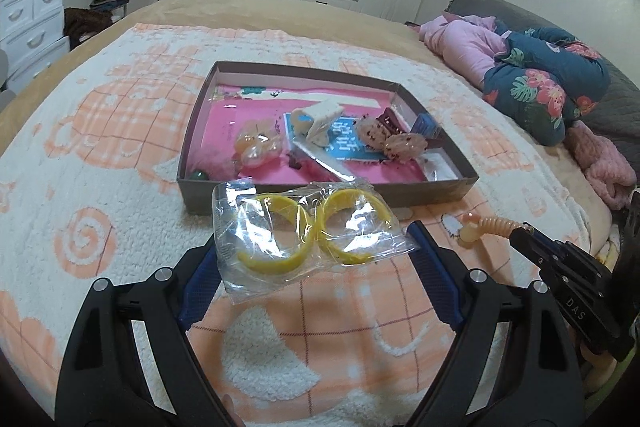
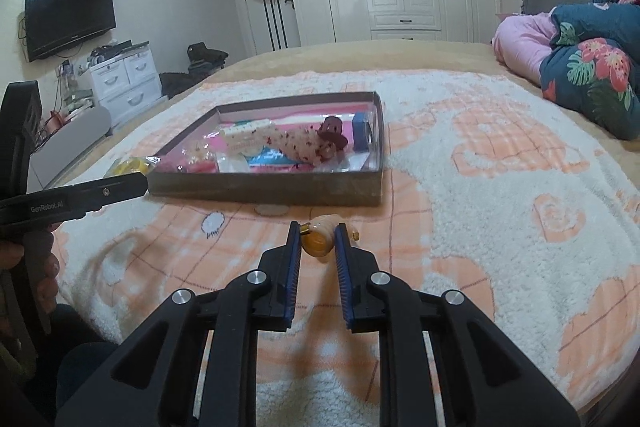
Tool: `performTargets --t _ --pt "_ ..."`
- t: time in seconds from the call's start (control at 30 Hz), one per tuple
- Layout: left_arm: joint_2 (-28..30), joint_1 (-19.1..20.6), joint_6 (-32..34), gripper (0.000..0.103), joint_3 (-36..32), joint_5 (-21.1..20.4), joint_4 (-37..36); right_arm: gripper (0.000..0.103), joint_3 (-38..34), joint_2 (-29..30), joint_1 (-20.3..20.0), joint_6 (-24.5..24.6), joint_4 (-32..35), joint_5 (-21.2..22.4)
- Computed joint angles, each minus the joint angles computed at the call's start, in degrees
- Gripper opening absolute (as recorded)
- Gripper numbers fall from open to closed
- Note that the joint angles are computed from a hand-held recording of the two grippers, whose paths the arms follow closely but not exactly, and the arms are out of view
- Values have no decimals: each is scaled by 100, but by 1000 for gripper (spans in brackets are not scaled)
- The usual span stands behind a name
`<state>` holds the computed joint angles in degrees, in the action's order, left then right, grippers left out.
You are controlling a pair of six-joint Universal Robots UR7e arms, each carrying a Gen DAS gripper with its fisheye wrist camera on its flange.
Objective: Organize jewelry
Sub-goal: 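Place the bangle bag in the box with the left gripper while the right gripper places the coiled tie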
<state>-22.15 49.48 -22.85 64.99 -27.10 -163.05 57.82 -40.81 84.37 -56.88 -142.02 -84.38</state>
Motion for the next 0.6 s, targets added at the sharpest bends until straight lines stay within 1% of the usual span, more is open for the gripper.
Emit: performTargets --t 0.17,0.37,0.6 --pt "61 18 143 77 -160 -8 -30 17 -266 126 67 49 89 57" --pt "199 51 427 77 -514 -24 -112 17 -590 273 183 60 175 257" --pt "438 121 844 78 -1098 -80 -155 17 -1358 711 335 113 386 382"
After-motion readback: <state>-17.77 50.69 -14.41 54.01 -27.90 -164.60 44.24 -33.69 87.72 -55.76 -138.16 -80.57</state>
